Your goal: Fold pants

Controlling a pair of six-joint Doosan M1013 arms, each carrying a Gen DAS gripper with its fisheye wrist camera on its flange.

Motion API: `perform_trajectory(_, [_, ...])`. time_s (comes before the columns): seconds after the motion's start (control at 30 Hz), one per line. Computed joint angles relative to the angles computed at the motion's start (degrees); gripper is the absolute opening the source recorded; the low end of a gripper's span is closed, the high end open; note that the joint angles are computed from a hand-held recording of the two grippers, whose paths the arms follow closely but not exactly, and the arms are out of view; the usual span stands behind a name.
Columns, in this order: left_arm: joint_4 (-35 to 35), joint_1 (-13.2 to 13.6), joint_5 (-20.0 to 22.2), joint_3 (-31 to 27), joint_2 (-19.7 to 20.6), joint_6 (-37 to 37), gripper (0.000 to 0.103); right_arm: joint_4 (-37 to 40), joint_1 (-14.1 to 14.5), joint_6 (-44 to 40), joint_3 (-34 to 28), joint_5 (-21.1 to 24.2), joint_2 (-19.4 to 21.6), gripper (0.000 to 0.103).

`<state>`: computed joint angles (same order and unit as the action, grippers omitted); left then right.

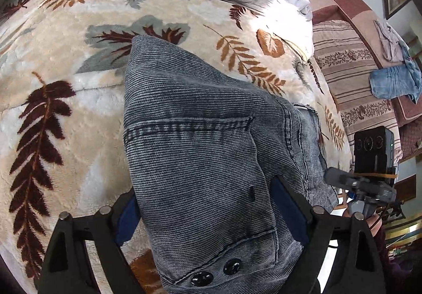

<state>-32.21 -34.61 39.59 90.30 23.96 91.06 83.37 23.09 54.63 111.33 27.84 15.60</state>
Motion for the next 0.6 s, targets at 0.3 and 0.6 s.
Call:
perform_trajectory(0.3, [2.8, -0.3, 0.5, -0.5, -0.3, -3.2, 0.050, -11.2, 1.7, 12.6, -2.0, -1.7, 0.0, 0.058])
perform_trajectory(0.6, [6.9, -1.4, -0.2, 0.1, -2.3, -5.5, 0.025, -33.3, 6.9, 28.4, -3.2, -9.8, -3.0, 0.049])
